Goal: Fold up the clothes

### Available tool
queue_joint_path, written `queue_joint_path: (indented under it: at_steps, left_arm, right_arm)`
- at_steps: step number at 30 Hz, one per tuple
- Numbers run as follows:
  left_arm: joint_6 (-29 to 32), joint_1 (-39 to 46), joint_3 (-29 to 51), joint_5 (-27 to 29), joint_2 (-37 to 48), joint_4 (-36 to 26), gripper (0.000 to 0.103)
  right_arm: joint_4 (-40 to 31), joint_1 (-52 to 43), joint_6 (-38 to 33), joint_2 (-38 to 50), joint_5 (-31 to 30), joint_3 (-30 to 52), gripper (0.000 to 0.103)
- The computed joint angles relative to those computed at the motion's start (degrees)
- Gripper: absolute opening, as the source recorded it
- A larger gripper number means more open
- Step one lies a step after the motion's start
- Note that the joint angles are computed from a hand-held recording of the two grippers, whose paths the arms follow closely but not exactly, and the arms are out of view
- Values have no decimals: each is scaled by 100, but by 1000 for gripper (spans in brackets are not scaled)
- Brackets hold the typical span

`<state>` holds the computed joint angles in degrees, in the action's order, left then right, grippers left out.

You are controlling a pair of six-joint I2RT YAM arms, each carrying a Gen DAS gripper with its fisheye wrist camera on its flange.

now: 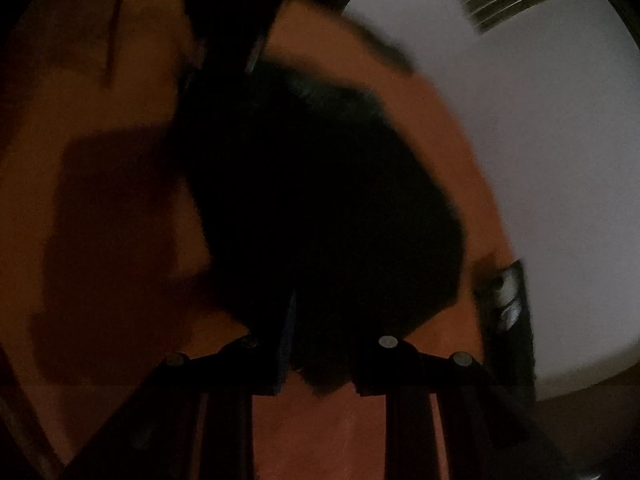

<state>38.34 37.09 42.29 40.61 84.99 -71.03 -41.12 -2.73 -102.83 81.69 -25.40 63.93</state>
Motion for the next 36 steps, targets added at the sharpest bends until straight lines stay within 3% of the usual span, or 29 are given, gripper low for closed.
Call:
queue_joint_path:
  at_steps: [2,6,8,11,14,19,22,26,27,28,29,31,33,34,36]
  left_arm:
    - [286,611,273,-156,206,-284,6]
    - [624,1131,916,-189,564,-687,6]
    - [946,1183,1118,-230,633,-701,6]
    - [600,781,901,-356,508,-264,6]
    - [457,826,969,-553,607,-234,6]
    - [1287,1700,1352,-929,1076,-1311,6]
    - [1405,1702,843,-1235,902,-949,6]
    - [902,1078,208,-888,586,-395,6]
    - [710,913,158,-761,536,-221,6]
    - [480,749,127,-651,482,6,6]
    - [426,824,131,-720,443,134,6]
    - [-269,729,120,-1032,367,728,6]
    - [-718,792,250,-1150,586,976,6]
    - [-703,968,419,-1034,853,815,6]
    - [-569,1160,620,-899,964,495,6]
  right_arm:
    - [-140,-92,-72,156,335,170,20]
    - [-1657,-332,71,461,-367,1534,20]
    - [-2097,-243,247,484,-718,1915,27]
    - [-1928,294,940,505,-340,1754,29]
    - [-1143,716,1370,448,863,938,29]
    - [-1882,-101,685,179,-358,1355,31]
    - [-2240,-263,49,-52,-903,1291,32]
    - [-1322,482,399,-1007,-803,68,33]
    - [-1006,727,527,-1237,-760,-210,37]
    - [-542,988,651,-1499,-594,-611,57]
    - [-112,1236,704,-1723,-385,-977,67]
    - [395,1515,771,-1785,-409,-1160,67]
    - [727,1590,916,-1837,-367,-1320,36]
    - [992,1632,1004,-1879,-289,-1440,4]
    - [1299,1564,1170,-1958,-377,-1535,3]
